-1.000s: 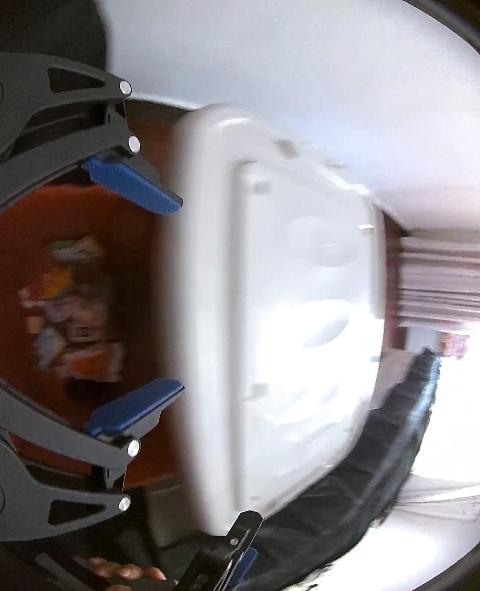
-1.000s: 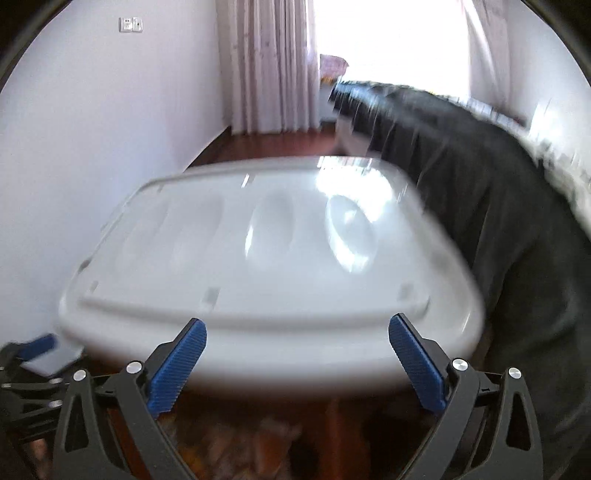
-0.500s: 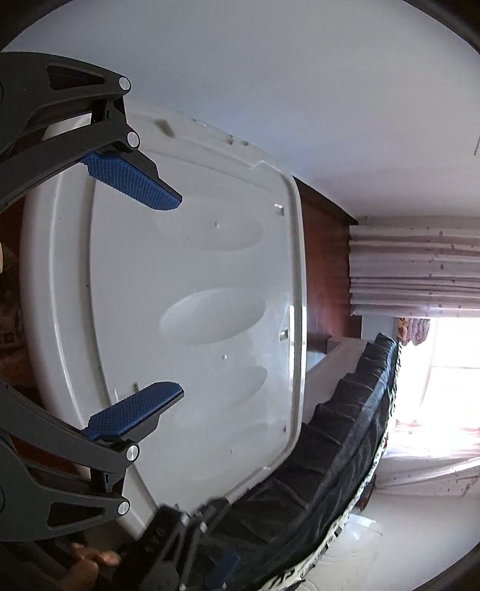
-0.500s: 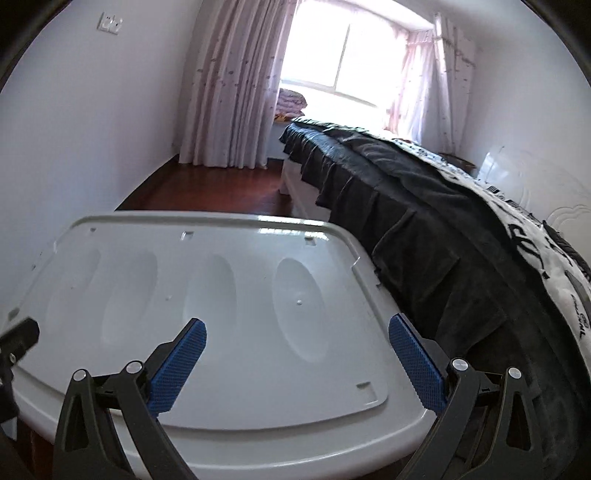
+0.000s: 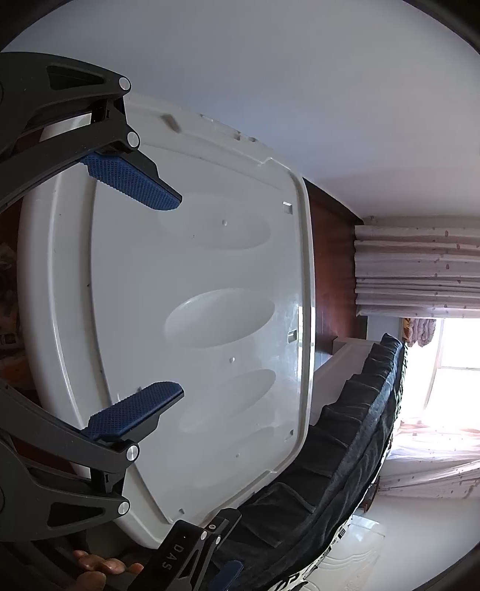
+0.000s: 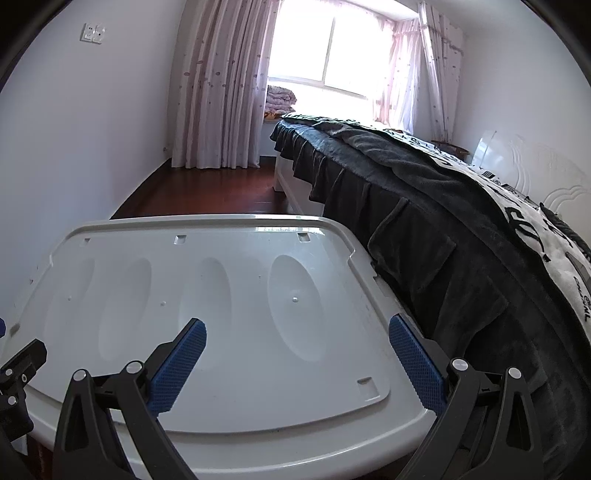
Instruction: Collect trash
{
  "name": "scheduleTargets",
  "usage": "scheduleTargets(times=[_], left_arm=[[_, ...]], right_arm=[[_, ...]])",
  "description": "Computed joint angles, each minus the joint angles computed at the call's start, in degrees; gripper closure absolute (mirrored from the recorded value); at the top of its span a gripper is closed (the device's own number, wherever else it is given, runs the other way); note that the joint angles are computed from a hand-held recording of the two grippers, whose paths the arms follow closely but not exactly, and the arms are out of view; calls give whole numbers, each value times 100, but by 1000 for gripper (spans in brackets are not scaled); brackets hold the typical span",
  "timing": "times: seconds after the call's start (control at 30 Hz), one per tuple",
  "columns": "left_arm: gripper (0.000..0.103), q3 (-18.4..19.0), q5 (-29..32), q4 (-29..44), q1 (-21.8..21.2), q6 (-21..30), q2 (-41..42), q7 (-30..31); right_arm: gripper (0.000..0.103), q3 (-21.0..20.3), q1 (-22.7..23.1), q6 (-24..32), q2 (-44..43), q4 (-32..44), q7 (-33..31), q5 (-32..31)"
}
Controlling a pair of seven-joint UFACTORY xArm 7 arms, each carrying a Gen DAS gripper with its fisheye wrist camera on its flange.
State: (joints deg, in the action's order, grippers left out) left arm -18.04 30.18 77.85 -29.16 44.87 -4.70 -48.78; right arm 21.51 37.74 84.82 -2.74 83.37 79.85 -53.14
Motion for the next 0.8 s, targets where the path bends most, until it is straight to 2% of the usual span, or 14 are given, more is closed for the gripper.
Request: scheduleTargets(times=[0.8], left_arm=[[11,23,-70,0,-15,9,26,40]], right_arm=[[5,0,-42,-68,-32,-32,-40,75]])
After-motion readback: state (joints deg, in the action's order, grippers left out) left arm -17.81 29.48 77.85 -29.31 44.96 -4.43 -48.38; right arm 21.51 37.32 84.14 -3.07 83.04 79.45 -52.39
